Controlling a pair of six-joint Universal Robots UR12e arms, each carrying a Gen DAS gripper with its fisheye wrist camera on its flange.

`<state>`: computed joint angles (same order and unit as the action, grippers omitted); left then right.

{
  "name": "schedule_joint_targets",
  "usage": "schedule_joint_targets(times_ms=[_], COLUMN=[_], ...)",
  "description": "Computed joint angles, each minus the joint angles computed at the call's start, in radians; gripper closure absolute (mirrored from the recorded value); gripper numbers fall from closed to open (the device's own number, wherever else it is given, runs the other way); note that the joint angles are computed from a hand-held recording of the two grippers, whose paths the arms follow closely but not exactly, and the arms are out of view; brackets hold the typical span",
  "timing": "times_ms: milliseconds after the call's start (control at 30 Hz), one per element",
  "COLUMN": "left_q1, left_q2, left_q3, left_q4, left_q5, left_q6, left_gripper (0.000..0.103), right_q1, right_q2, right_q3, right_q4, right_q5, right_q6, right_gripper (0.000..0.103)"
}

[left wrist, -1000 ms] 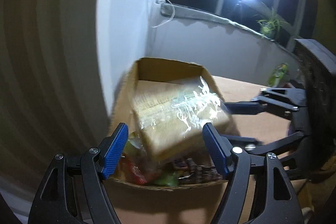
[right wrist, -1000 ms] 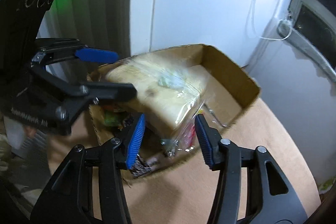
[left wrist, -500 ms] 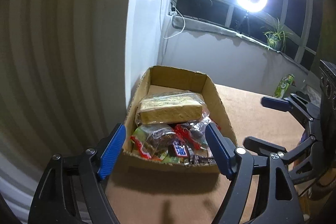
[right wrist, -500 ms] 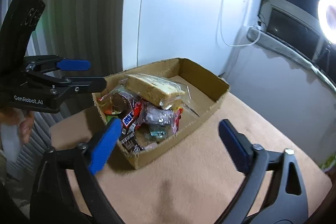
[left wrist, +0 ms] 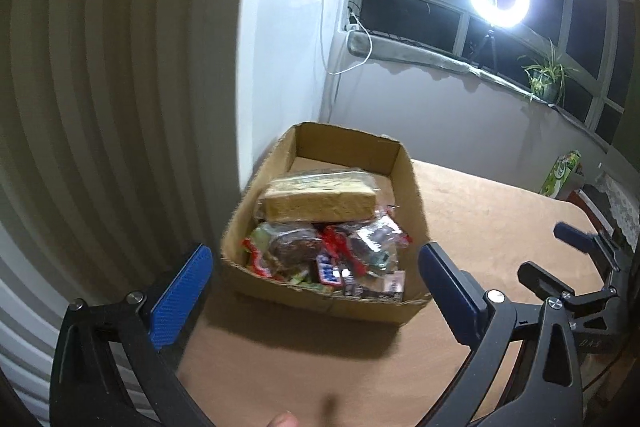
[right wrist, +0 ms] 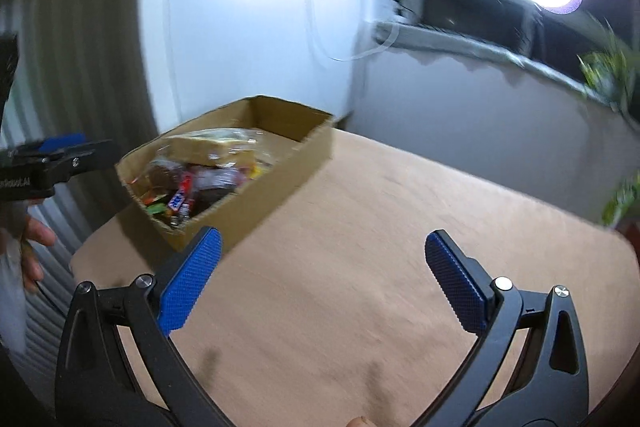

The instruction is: Organize snacks

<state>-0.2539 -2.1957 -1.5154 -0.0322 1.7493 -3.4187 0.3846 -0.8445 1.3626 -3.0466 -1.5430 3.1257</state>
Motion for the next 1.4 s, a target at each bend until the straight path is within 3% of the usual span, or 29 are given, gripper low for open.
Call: schedule_joint_targets(times_ms=[133, 400, 533, 733, 967, 1400], left_q1=[-0.02, -0.056, -0.074, -0.106, -0.119, -0.177], left_q2=[-0.013, -0.051, -0.073, -0.106, -0.125, -0.13], left_q3=[0.021, 0.089, 0.124, 0.19, 0.231, 0.262], left_q4=[-0.004, -0.045, -0.05, -0.098, -0.119, -0.172], left_q5=[0.029, -0.054, -0.087, -0.027, -0.108, -0.014], left_q6=[0.008, 0.061, 0.052, 0.035, 0.066, 0.127], left_gripper=[0.0, 0.0, 0.0, 0.0, 0.0, 0.0], right_q1=[-0.022, -0.046, -0.059, -0.084, -0.104, -0.115], right_q2=[-0.024, -0.062, -0.079, -0.106, -0.132, -0.162], right_q3=[0.049, 0.118, 0.147, 0.188, 0.227, 0.254], right_q4=[-0.035, -0.079, -0.096, -0.103, -0.11, -0.123], right_q5=[-0.01, -0.116, -0.164, -0.219, -0.253, -0.284], right_q6=[0.047, 0.109, 0.128, 0.167, 0.192, 0.189], right_gripper=[0.0, 0.0, 0.0, 0.0, 0.0, 0.0])
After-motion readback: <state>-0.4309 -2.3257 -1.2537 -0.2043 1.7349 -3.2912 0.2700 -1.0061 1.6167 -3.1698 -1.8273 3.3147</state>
